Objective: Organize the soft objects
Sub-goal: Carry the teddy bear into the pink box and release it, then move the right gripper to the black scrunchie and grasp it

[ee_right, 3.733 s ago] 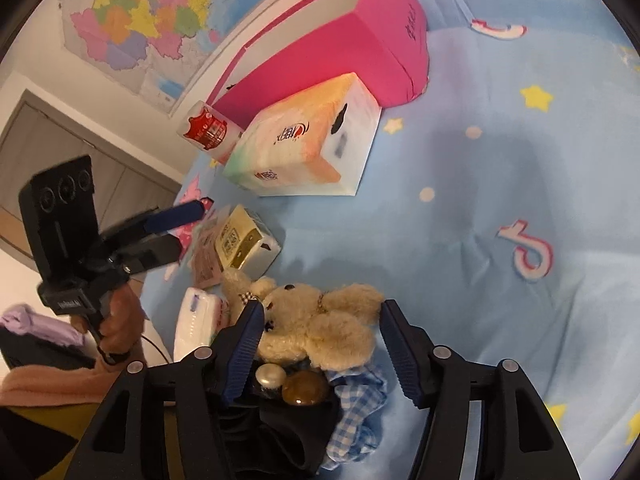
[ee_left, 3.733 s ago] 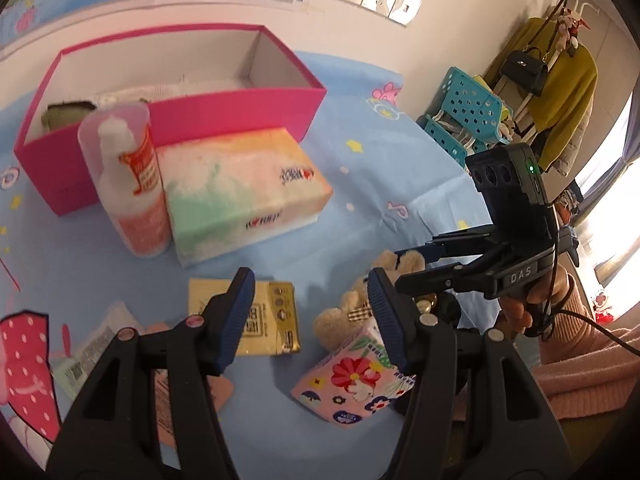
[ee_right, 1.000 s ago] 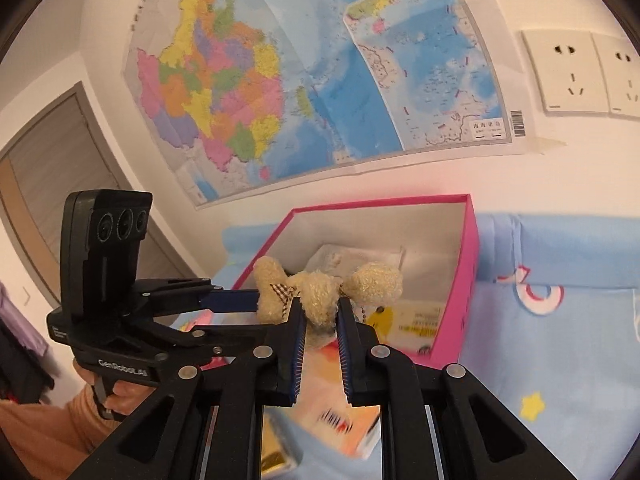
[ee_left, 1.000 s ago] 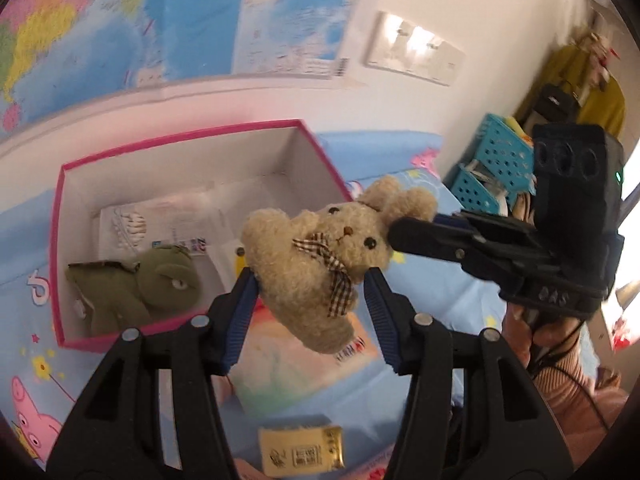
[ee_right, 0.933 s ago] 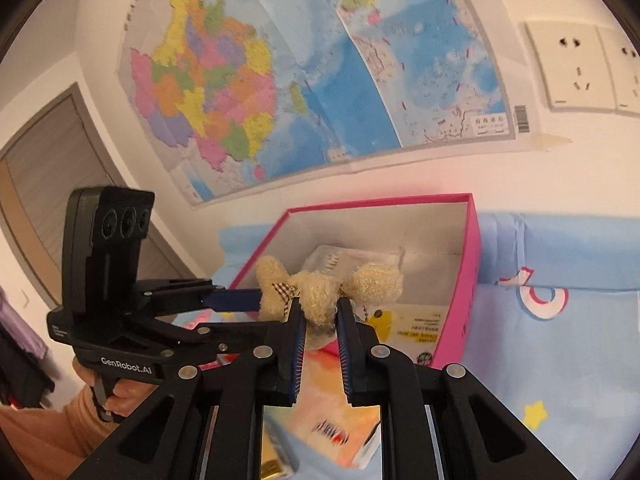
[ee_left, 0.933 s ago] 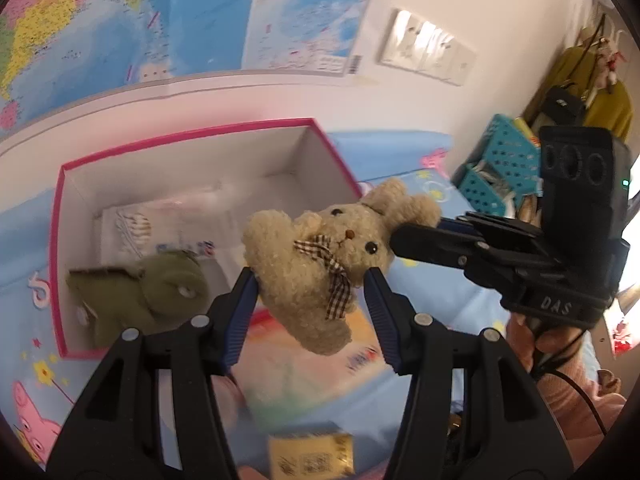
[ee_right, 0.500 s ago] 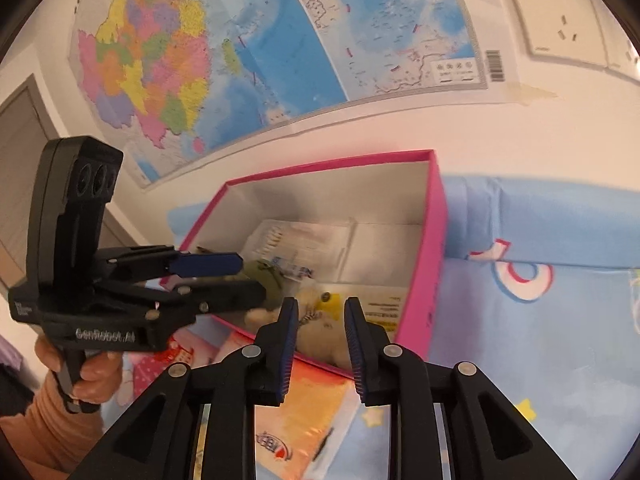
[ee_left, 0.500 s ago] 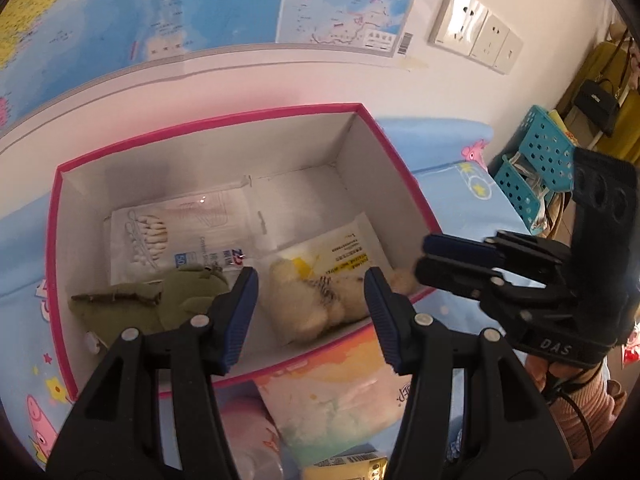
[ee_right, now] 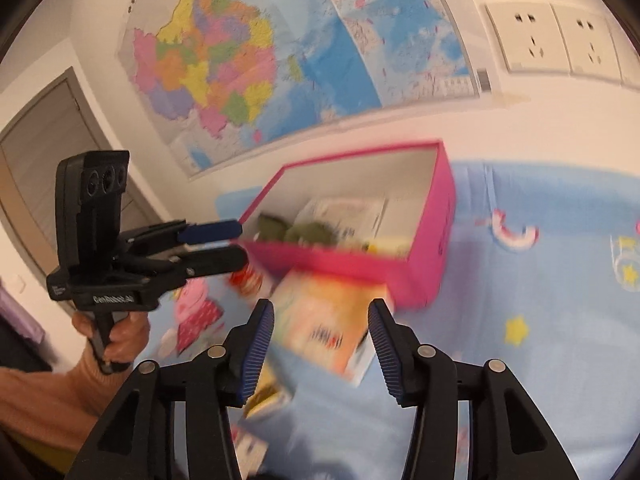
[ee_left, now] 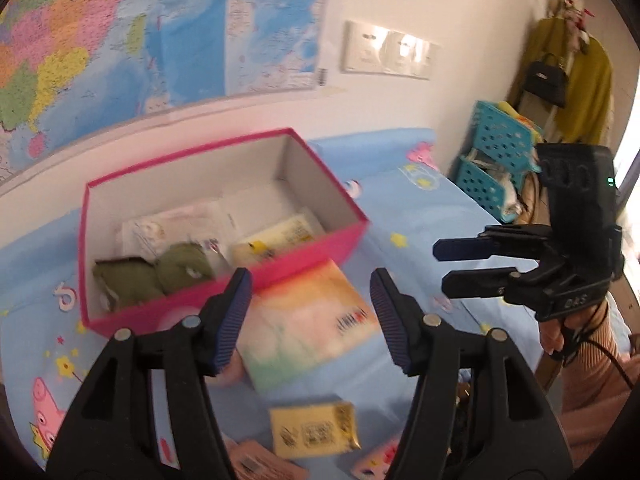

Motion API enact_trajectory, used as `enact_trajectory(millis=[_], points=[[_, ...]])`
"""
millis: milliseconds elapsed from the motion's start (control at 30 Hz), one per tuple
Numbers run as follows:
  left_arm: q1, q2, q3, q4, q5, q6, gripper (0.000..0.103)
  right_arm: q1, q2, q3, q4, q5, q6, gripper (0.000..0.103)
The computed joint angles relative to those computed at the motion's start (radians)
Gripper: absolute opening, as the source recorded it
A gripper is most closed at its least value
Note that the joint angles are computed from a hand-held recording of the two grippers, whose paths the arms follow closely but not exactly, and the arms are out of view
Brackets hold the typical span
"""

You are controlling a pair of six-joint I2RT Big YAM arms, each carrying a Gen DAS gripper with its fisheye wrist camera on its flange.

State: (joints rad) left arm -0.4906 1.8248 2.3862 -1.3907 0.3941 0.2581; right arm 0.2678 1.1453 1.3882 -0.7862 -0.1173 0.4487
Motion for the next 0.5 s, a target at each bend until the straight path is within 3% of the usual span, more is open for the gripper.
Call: enact_trajectory(millis=[233, 500], points=[[-0.016, -0.147, -0.256, 0.026, 0.072, 0.075, 0.063, 0.088, -0.104, -0.138, -0.086, 0.018, 0.081, 0.05], [-0.042, -0.229, -0.419, 0.014, 0.117, 0.163, 0.063, 0.148, -0.253, -0.302, -0.081, -0.023, 0.277, 0.051]])
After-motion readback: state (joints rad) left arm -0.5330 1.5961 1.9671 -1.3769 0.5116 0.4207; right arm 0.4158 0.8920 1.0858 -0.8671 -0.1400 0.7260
